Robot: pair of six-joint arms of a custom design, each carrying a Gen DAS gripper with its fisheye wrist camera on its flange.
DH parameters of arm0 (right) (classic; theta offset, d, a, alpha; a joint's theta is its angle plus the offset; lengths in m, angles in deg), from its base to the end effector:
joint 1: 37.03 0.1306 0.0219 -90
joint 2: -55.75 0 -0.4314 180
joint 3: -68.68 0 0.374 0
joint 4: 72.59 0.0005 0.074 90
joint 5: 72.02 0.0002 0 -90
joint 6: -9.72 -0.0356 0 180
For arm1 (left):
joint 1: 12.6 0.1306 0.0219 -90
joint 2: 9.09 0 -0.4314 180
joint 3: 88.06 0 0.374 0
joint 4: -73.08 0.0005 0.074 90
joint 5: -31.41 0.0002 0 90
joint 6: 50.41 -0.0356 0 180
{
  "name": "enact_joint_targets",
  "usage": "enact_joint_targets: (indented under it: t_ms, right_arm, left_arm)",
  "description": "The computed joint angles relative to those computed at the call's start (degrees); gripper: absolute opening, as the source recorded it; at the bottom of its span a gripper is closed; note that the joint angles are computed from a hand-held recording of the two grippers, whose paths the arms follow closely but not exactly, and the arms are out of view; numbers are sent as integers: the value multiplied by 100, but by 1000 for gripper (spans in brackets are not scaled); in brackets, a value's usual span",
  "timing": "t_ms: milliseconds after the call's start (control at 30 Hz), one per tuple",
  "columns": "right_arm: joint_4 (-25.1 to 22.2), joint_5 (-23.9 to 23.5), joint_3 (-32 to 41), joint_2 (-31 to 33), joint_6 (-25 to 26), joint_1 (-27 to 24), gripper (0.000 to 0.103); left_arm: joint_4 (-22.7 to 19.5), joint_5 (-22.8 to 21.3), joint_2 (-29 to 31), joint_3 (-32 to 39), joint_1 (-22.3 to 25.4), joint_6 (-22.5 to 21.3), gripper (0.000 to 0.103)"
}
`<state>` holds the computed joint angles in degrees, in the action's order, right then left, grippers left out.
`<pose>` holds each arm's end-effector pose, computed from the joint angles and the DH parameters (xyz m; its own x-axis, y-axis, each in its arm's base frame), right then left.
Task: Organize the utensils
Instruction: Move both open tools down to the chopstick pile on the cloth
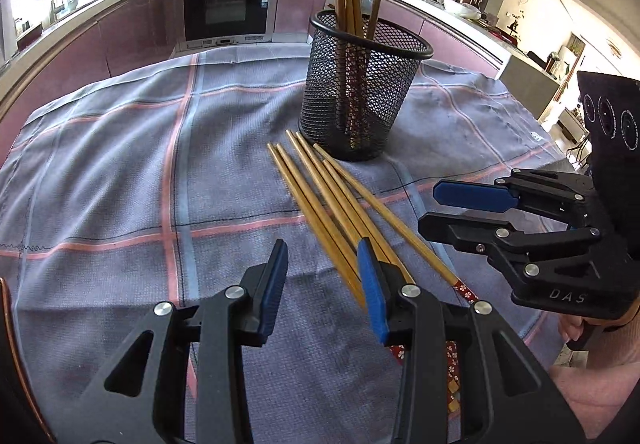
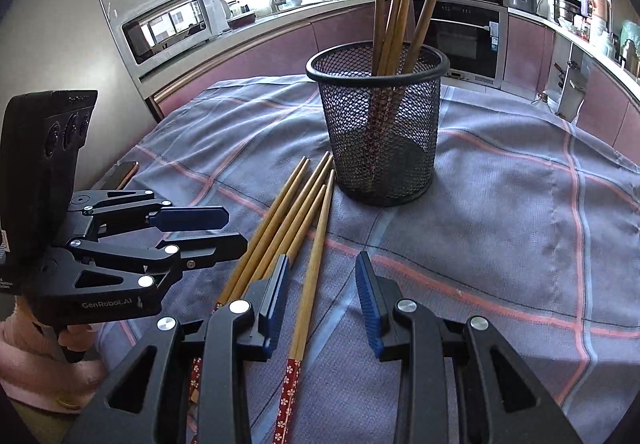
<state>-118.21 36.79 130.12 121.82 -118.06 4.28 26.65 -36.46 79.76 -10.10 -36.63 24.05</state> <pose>0.2245 0.1814 0.4118 -0.7444 0.1178 -0.6573 -0.0177 0.9805 0.1958 0.3945 -0.1911 0.4011 -0.5898 0.5347 -0.6052 0.7484 0.6435 -0.1608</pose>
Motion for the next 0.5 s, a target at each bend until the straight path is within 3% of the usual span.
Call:
enact_joint_targets:
  t_ms: [500]
  right_arm:
    - [79,96,-73,135,-121,97,31]
  left_arm:
    - [100,-326,29,-74,-61,-103,34]
